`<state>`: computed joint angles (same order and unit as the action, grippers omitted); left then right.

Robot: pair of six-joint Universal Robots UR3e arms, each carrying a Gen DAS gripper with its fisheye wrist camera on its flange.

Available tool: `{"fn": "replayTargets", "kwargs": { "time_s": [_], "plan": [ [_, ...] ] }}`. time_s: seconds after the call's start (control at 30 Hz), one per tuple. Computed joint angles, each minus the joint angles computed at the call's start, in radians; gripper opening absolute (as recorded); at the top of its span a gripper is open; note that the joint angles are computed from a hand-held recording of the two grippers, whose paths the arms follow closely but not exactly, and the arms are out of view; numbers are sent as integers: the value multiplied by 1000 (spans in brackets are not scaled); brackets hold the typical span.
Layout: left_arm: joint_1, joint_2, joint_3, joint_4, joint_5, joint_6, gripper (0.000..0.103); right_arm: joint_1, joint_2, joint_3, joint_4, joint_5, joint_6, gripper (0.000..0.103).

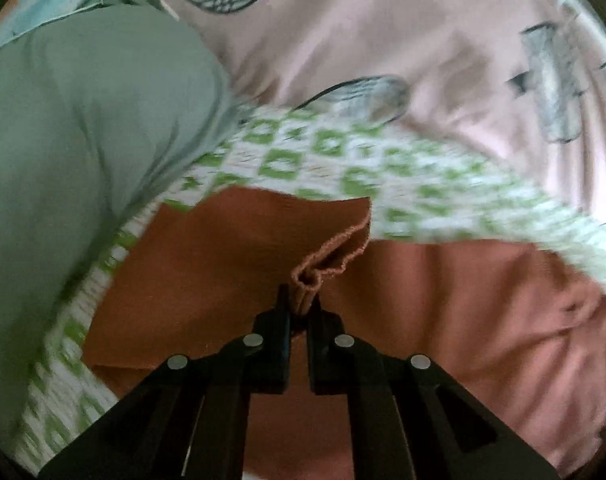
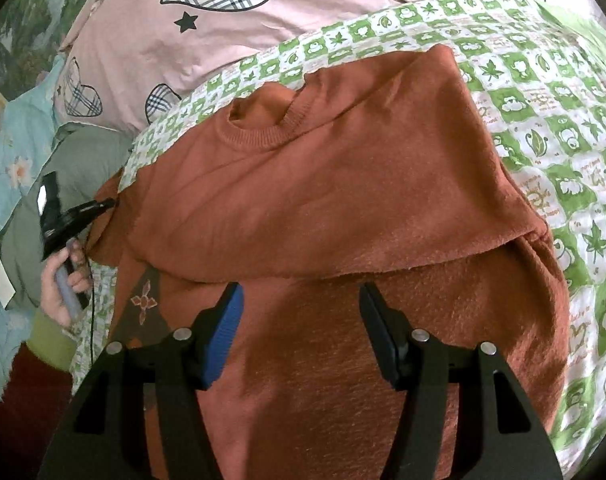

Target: Fold small clothes

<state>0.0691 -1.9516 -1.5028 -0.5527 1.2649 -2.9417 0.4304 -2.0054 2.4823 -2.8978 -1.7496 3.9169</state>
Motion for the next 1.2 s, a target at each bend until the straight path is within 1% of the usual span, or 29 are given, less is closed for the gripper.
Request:
{"fn": "replayTargets", "kwargs": {
  "time_s": [0.1,0.17,0.2,0.27,0.33,0.4,0.47,0.57,0.63,0.67,0.7,0.73,0.77,0.8,0.83,0.87,0.9,0.97,1.07,1.13,1.2],
  "plan": [
    [-41,149,-148,16,-60,-17,4,14,-17,9,-6,-12,16,61],
    [-71,253,-237,-2,-128,-24,4,22,-41,20,-5,-23,29,61],
    [-98,290,-263,-9,-144,-30,4,26,-54,23,-1,-30,35,61],
    [-175,335,-293,-8,-163,-51,4,37,-95,42,11,-55,53,61],
    [-281,332,-288,9,-158,-80,4,32,-142,64,23,-67,64,61],
    [-409,281,-267,61,-115,-113,4,11,-208,93,49,-66,73,61],
    [-540,187,-212,99,-39,-153,4,-25,-289,116,98,-50,71,61],
    [-642,56,-116,88,-10,-184,4,-90,-418,138,200,-16,51,61],
    [-677,-28,-61,81,6,-179,5,-140,-497,146,268,19,29,61],
    [-693,-62,-40,74,16,-170,6,-163,-526,149,295,37,18,61],
    [-699,-80,-42,70,21,-158,10,-203,-560,151,326,71,0,61],
    [-704,-88,-47,64,25,-152,14,-226,-577,153,339,93,-12,61],
    [-700,-87,-59,58,15,-144,21,-241,-581,154,340,109,-21,61],
    [-685,-69,-92,59,-1,-132,32,-254,-573,154,331,124,-31,61],
    [-674,-45,-126,65,-8,-126,40,-262,-553,154,308,136,-38,61],
    [-655,2,-191,89,-8,-118,55,-261,-513,152,269,142,-40,61],
    [-638,43,-242,107,-5,-113,66,-261,-481,150,238,149,-43,61],
    [-562,173,-386,139,-35,-85,67,-268,-376,140,142,180,-57,61],
    [-415,362,-563,125,-84,-38,67,-285,-213,115,6,230,-78,61],
    [-303,478,-664,119,-77,-16,67,-283,-93,84,-77,236,-89,61],
    [-186,561,-737,127,-37,-20,67,-289,20,46,-137,240,-102,61]
  ]
}}
